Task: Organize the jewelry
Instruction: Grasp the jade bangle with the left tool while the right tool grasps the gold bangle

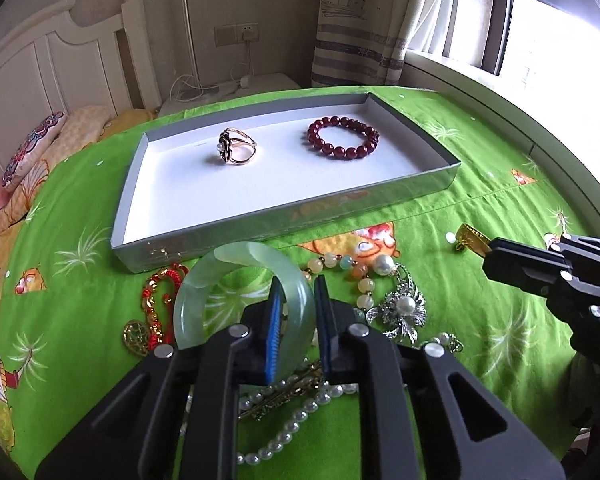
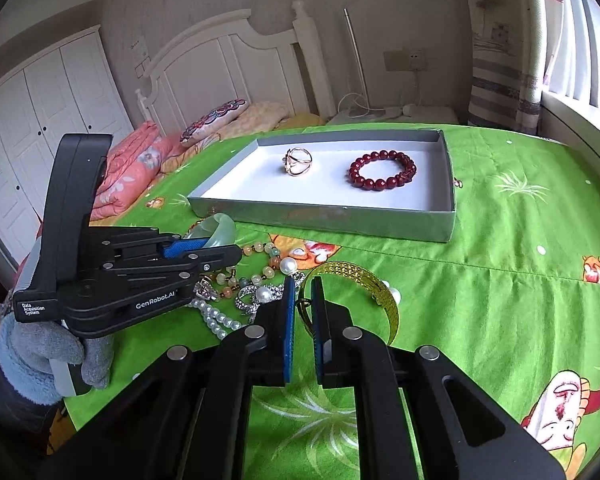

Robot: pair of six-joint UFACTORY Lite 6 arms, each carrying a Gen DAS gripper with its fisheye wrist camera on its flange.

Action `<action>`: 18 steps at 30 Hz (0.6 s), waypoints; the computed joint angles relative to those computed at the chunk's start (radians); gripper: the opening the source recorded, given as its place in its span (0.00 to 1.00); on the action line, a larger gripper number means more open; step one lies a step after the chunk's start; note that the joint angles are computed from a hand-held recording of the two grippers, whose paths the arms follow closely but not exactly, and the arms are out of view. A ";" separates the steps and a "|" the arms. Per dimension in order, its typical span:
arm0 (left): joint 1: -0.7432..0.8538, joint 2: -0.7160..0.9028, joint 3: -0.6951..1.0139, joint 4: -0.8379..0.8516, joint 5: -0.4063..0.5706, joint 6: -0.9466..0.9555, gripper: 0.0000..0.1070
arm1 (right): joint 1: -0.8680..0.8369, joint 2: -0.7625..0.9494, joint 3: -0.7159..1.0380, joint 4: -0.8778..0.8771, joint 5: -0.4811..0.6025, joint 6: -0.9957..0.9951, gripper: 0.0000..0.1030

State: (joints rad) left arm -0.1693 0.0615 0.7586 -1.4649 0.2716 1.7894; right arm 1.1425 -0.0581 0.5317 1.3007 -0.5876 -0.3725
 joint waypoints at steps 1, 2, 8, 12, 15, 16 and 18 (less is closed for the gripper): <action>0.016 -0.017 -0.006 -0.001 0.017 -0.001 0.14 | 0.004 -0.007 -0.007 -0.002 -0.007 0.006 0.08; 0.033 -0.034 -0.010 0.011 0.035 -0.013 0.14 | 0.009 -0.012 -0.012 0.001 -0.016 0.011 0.08; 0.124 -0.131 -0.039 0.067 0.149 -0.074 0.14 | 0.052 -0.039 -0.037 0.032 -0.077 0.014 0.08; 0.130 -0.204 -0.063 0.095 0.164 -0.095 0.14 | 0.108 -0.043 -0.032 0.077 -0.150 -0.027 0.08; 0.105 -0.252 -0.072 0.111 0.135 -0.107 0.14 | 0.127 -0.014 0.005 0.117 -0.173 -0.084 0.08; 0.091 -0.257 -0.066 0.120 0.119 -0.114 0.14 | 0.132 -0.004 0.023 0.138 -0.181 -0.122 0.08; 0.060 -0.253 -0.045 0.143 0.079 -0.132 0.14 | 0.133 0.002 0.058 0.176 -0.198 -0.207 0.08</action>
State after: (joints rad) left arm -0.1094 -0.1919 0.7134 -1.3223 0.3507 1.6575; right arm 1.2757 -0.0561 0.5894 1.4771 -0.7855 -0.5792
